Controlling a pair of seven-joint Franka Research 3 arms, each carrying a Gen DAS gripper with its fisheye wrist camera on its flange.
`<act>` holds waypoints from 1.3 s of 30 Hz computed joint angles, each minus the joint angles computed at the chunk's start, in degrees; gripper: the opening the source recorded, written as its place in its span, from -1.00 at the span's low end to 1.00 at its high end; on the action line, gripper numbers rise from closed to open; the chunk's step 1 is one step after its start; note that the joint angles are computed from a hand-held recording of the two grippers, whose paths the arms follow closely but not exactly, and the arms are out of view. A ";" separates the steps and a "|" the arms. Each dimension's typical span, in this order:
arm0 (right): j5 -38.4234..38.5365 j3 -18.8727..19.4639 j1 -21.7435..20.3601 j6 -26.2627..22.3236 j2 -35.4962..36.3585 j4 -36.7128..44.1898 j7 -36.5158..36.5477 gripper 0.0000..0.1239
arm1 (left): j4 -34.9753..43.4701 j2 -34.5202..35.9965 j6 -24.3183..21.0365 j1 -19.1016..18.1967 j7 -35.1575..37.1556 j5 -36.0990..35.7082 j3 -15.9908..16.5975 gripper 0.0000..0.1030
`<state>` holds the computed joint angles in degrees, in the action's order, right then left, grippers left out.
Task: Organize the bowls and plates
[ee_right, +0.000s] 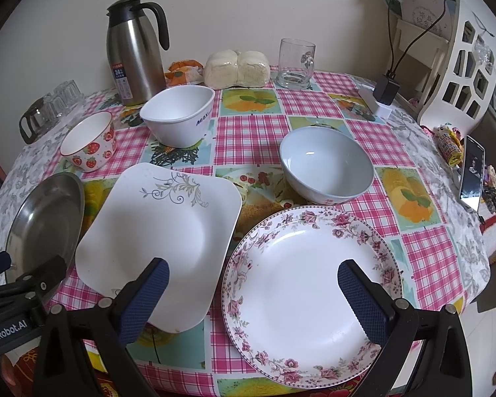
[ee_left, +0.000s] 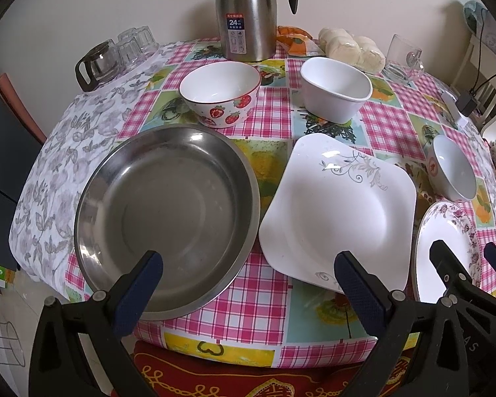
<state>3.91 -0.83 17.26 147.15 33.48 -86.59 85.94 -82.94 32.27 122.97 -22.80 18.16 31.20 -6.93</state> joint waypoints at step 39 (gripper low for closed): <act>18.55 11.40 -1.18 -4.93 6.87 8.47 -16.71 0.66 | -32.54 -19.96 10.20 10.95 -37.33 7.21 1.14 1.00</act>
